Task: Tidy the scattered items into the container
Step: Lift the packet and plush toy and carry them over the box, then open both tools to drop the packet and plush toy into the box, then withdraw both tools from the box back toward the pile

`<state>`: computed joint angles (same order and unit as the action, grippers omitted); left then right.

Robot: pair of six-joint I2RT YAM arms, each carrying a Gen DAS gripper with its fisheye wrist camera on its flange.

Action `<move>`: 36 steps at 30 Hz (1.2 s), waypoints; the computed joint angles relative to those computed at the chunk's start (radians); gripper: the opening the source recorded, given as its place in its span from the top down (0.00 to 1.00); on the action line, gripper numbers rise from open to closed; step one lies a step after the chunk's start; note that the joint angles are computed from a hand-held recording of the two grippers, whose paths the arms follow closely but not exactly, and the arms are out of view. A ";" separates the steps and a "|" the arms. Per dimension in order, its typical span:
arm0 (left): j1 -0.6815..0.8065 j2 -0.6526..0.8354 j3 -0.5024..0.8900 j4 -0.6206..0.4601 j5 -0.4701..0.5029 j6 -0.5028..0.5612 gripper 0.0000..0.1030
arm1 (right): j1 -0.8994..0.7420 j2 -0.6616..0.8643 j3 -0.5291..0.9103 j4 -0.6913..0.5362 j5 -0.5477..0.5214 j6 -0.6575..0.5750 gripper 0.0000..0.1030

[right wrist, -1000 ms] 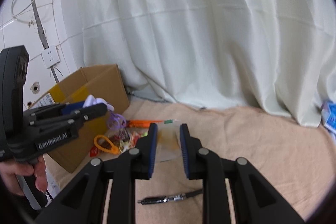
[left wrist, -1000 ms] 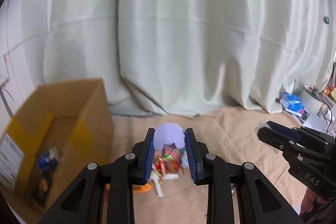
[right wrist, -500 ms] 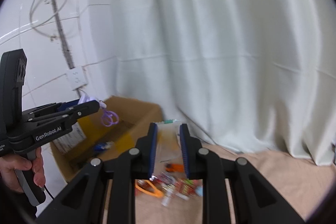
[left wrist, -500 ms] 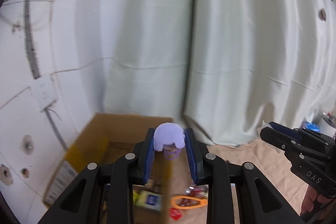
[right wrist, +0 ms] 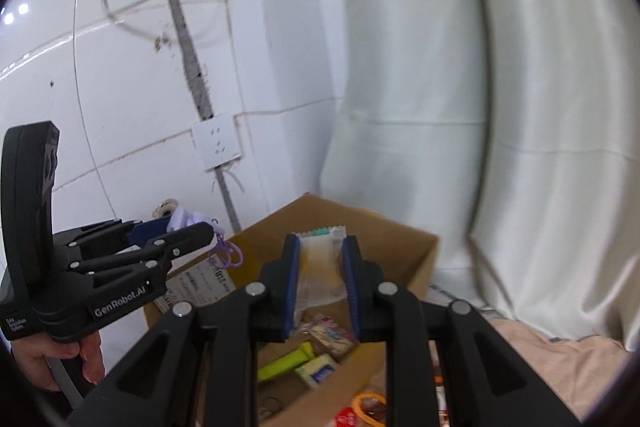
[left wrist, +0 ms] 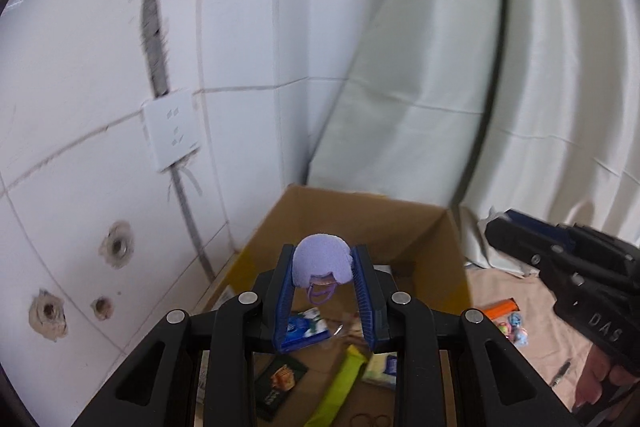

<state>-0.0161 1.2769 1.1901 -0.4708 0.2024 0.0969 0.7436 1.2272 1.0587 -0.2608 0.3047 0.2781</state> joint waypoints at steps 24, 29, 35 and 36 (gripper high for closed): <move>0.034 0.061 -0.098 0.069 -0.025 -0.007 0.69 | -0.035 0.197 0.040 0.045 -0.105 0.015 0.47; 0.043 0.046 -0.123 0.108 -0.007 -0.030 0.00 | -0.038 0.170 0.010 0.076 -0.081 0.034 0.13; 0.006 0.060 -0.103 0.088 -0.039 -0.023 0.00 | -0.039 0.149 0.011 0.044 0.007 0.033 0.00; -0.001 0.057 -0.105 0.089 -0.039 -0.029 0.00 | -0.040 0.150 0.015 0.031 0.027 0.033 0.00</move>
